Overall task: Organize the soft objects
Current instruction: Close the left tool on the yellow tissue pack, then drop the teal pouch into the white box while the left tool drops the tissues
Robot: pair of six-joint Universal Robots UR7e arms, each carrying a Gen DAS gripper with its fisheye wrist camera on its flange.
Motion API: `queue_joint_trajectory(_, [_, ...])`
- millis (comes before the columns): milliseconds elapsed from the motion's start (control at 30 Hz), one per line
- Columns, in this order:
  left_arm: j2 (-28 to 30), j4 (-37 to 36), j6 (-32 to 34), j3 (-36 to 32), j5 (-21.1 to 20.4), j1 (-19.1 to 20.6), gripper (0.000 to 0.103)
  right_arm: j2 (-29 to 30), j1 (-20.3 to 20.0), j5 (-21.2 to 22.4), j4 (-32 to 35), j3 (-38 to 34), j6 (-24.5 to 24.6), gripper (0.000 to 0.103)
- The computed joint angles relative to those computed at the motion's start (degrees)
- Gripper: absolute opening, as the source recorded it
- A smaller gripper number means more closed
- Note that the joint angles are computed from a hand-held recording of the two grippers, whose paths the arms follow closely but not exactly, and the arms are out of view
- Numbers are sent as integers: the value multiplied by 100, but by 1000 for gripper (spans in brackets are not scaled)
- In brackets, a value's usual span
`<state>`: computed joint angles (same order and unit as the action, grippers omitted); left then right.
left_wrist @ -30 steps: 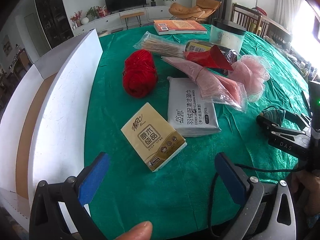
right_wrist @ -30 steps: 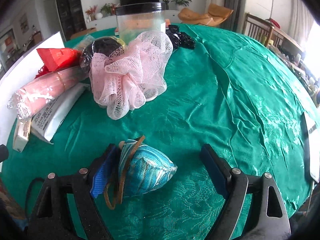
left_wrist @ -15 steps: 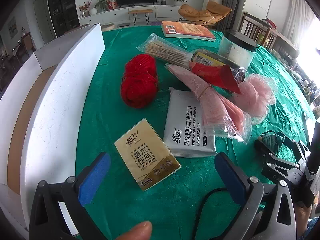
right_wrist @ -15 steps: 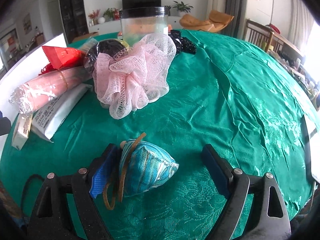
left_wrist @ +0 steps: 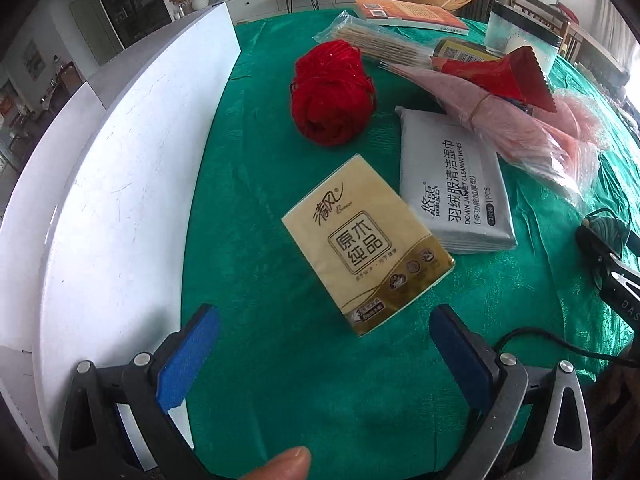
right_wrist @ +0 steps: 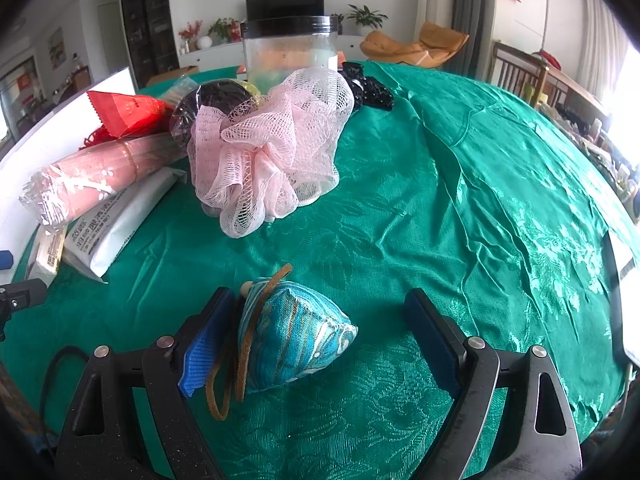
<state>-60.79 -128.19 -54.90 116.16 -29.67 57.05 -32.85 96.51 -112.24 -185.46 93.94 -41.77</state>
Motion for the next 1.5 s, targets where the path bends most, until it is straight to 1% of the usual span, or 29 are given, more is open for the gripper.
queue_joint_trajectory(67, [-36,-63,139,63,-88,-8,103,-1,0,2,-3,2,-2,89])
queue_joint_trajectory(100, [-47,53,54,51,-105,-27,103,-1,0,2,-3,2,-2,89])
queue_joint_trajectory(133, [-69,-10,64,75,-141,-58,103,-1,0,2,-3,2,-2,89])
queue_joint_trajectory(267, [-82,-1501,849,215,-306,-162,103,2,1,2,-7,0,1,89])
queue_joint_trajectory(367, [123,-2029,959,5,-214,-51,103,1,0,-2,1,-2,2,89])
queue_joint_trajectory(400, [212,-2043,906,-72,-117,7,103,1,-1,-1,-2,0,-1,89])
queue_joint_trajectory(433, [313,-1877,799,-202,-23,103,103,3,-2,2,-4,-1,-5,89])
queue_joint_trajectory(467, [362,-1471,540,-326,16,188,103,3,-2,2,-4,-1,-5,89])
queue_joint_trajectory(533, [372,-840,70,-450,-82,339,103,-10,-3,11,1,15,-18,89])
queue_joint_trajectory(600, [261,-784,-181,-322,-223,404,103,-25,0,20,5,32,-29,89])
queue_joint_trajectory(667, [153,-419,-429,-240,-153,373,103,-28,2,27,8,38,-38,89])
queue_joint_trajectory(733, [111,-468,-204,-192,-232,372,103,-28,1,29,18,32,-37,89])
queue_joint_trajectory(800, [109,-447,-188,-203,-246,381,103,-28,2,25,34,28,-34,89])
queue_joint_trajectory(833, [121,-550,-139,-203,-257,400,103,-32,6,18,70,19,-26,89])
queue_joint_trajectory(900, [153,-627,-137,-233,-209,428,103,-79,8,31,287,-20,34,89])
queue_joint_trajectory(967, [202,-699,-47,-309,-175,482,103,-230,-54,303,707,-40,223,88])
queue_joint_trajectory(1033, [222,-1011,222,-225,-93,475,103,-407,-155,650,1128,-54,459,88])
queue_joint_trajectory(1067, [235,-1235,430,-162,-48,467,103,-468,-195,743,1301,-77,549,88])
queue_joint_trajectory(1133, [293,-1637,866,-139,-6,517,103,-521,-243,796,1514,-138,627,88])
queue_joint_trajectory(1167, [287,-1664,943,-132,-27,519,103,-521,-246,782,1564,-168,612,88])
queue_joint_trajectory(1233, [224,-1371,924,-180,-204,506,103,-475,-194,659,1694,-269,593,88])
queue_joint_trajectory(1267, [198,-1249,1022,-231,-303,521,103,-456,-161,620,1795,-314,561,88])
queue_joint_trajectory(1300, [179,-1220,1159,-241,-360,516,100,-439,-118,592,1893,-350,504,88])
queue_joint_trajectory(1333, [190,-1415,1382,-197,-335,471,95,-419,-73,541,1935,-363,420,88])
queue_joint_trajectory(1367, [191,-1850,1734,-87,-311,436,75,-400,-31,475,1902,-351,322,87])
queue_joint_trajectory(1400, [201,-2102,1953,-17,-222,394,58,-388,-2,405,1770,-301,226,85])
queue_joint_trajectory(1433, [215,-2231,2057,28,-65,355,58,-374,22,294,1652,-268,216,83])
queue_joint_trajectory(1467, [193,-2600,2287,101,-144,357,57,-364,37,162,1653,-279,319,57])
queue_joint_trajectory(1500, [153,-3038,2496,189,-324,378,56,-389,25,104,1812,-305,525,44])
